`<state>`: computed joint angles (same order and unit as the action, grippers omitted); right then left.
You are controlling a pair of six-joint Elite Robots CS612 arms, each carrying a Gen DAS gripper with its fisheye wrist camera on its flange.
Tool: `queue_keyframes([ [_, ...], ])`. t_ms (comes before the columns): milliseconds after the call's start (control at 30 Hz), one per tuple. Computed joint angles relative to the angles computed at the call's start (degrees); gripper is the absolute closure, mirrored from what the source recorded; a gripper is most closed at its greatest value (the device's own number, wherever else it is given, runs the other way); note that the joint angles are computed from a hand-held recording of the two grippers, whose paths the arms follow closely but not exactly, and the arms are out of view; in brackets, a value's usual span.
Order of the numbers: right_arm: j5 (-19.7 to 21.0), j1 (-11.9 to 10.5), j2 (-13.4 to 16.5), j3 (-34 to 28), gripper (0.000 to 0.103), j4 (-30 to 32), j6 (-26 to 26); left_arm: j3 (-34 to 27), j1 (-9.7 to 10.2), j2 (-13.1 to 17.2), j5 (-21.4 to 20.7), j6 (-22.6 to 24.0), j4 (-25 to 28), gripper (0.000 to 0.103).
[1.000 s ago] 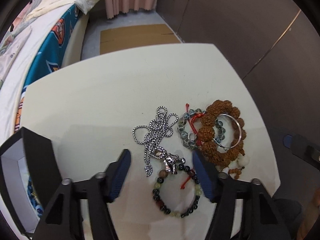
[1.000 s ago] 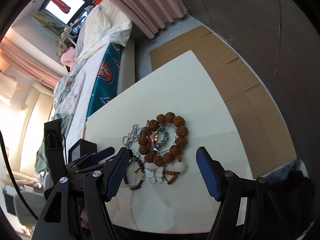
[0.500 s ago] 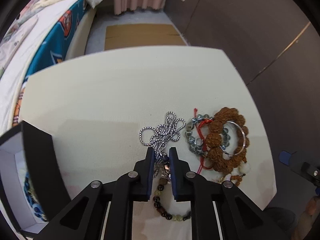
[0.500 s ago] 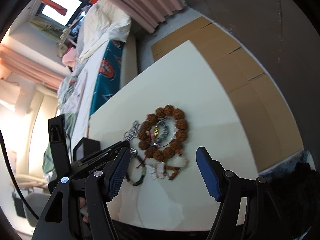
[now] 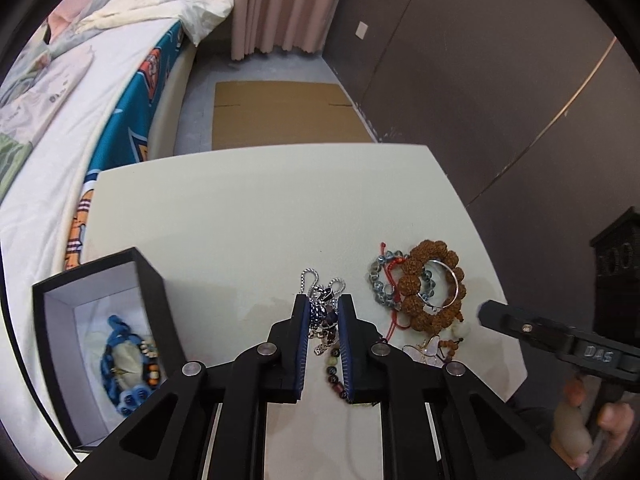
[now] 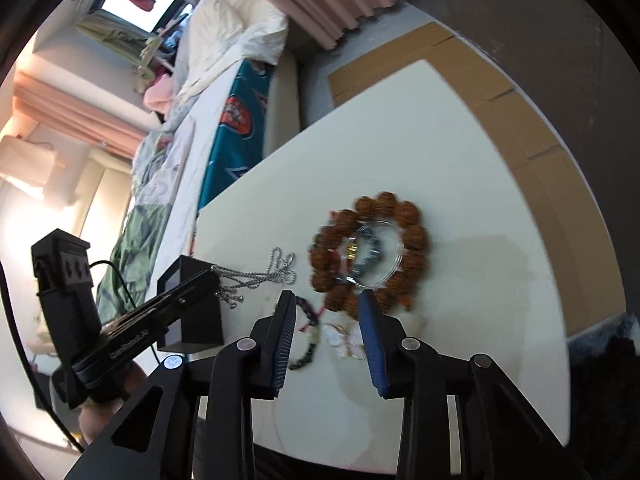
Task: Organize jewelry
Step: 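Grasp and lift the brown bead bracelet with the right gripper while the left gripper holds the chain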
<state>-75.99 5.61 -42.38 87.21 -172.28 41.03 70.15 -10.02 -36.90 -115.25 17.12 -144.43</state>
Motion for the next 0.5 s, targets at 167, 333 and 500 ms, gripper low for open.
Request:
queue_keyframes([
  [167, -1.6, 0.9, 1.6, -3.5, 0.068, 3.9, -1.6, -0.3, 0.85, -0.3, -0.6, -0.7, -0.6, 0.089],
  [333, -7.2, 2.2, 2.9, -7.1, 0.068, 10.0, -3.9, -0.6, 1.44, -0.4, -0.8, -0.9, -1.2, 0.089],
  [500, -14.3, 3.5, 4.4, -11.4, 0.071, 18.2, -5.7, -1.0, 1.95, -0.2, -1.0, -1.0, -1.3, 0.089],
])
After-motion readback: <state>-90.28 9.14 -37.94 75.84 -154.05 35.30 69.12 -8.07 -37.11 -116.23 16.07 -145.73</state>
